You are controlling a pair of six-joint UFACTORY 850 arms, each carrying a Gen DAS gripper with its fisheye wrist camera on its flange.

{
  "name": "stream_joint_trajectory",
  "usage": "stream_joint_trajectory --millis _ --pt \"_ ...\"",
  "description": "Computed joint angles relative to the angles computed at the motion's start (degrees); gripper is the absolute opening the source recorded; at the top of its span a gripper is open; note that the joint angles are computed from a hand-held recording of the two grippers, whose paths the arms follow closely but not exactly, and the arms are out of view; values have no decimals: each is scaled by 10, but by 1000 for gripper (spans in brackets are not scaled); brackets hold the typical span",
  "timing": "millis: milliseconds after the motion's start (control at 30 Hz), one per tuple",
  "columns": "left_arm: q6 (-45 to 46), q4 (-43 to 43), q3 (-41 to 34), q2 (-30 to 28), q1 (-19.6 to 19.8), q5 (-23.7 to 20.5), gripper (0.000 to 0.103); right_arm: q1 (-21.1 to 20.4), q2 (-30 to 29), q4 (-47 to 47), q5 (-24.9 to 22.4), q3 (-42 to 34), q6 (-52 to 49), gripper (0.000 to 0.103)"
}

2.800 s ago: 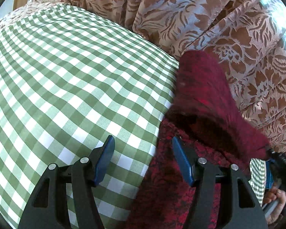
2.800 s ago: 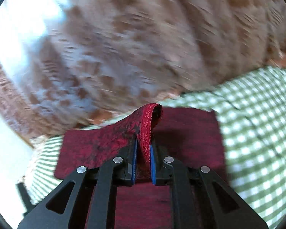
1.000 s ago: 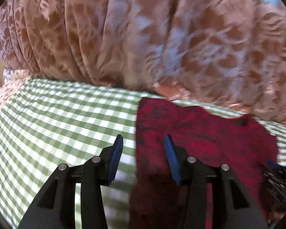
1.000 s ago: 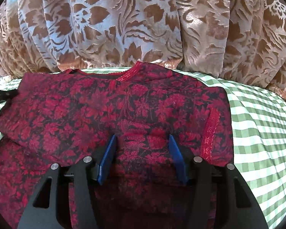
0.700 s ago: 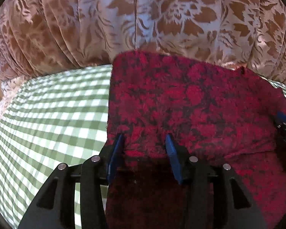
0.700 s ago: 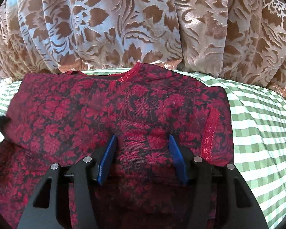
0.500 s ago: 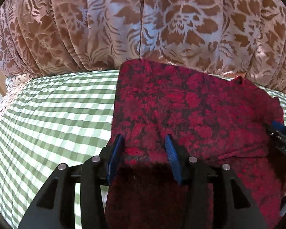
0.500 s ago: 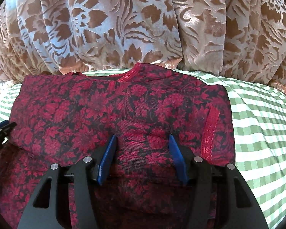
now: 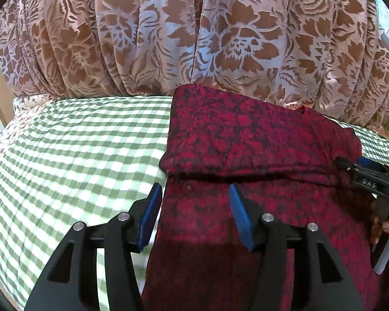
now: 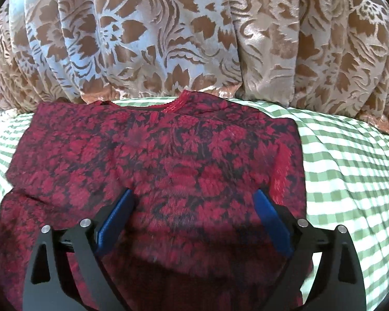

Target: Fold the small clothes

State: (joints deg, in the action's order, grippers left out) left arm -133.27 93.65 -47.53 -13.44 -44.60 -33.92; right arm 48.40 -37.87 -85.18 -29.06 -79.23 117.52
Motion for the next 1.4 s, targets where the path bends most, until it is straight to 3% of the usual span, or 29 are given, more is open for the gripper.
stream_joint_trajectory --millis 500,833,1100,1233,1300,1367,1400 --pt "-39 -33 93 64 -52 -6 63 48 77 146 62 116 -84 97" --pt "-77 -47 154 108 -86 -2 63 92 150 73 80 216 -4 97" --pt "-140 -47 234 178 -130 29 64 120 248 -85 79 336 232 97" --pt "-134 -76 251 201 -157 29 63 137 277 -104 86 379 292 92" --pt "-144 -73 257 208 -167 51 63 141 286 -123 105 396 327 85" --pt "-141 -79 259 206 -178 67 61 149 290 -135 125 407 347 69" --pt "-144 -76 261 206 -182 73 59 154 290 -147 141 412 364 66"
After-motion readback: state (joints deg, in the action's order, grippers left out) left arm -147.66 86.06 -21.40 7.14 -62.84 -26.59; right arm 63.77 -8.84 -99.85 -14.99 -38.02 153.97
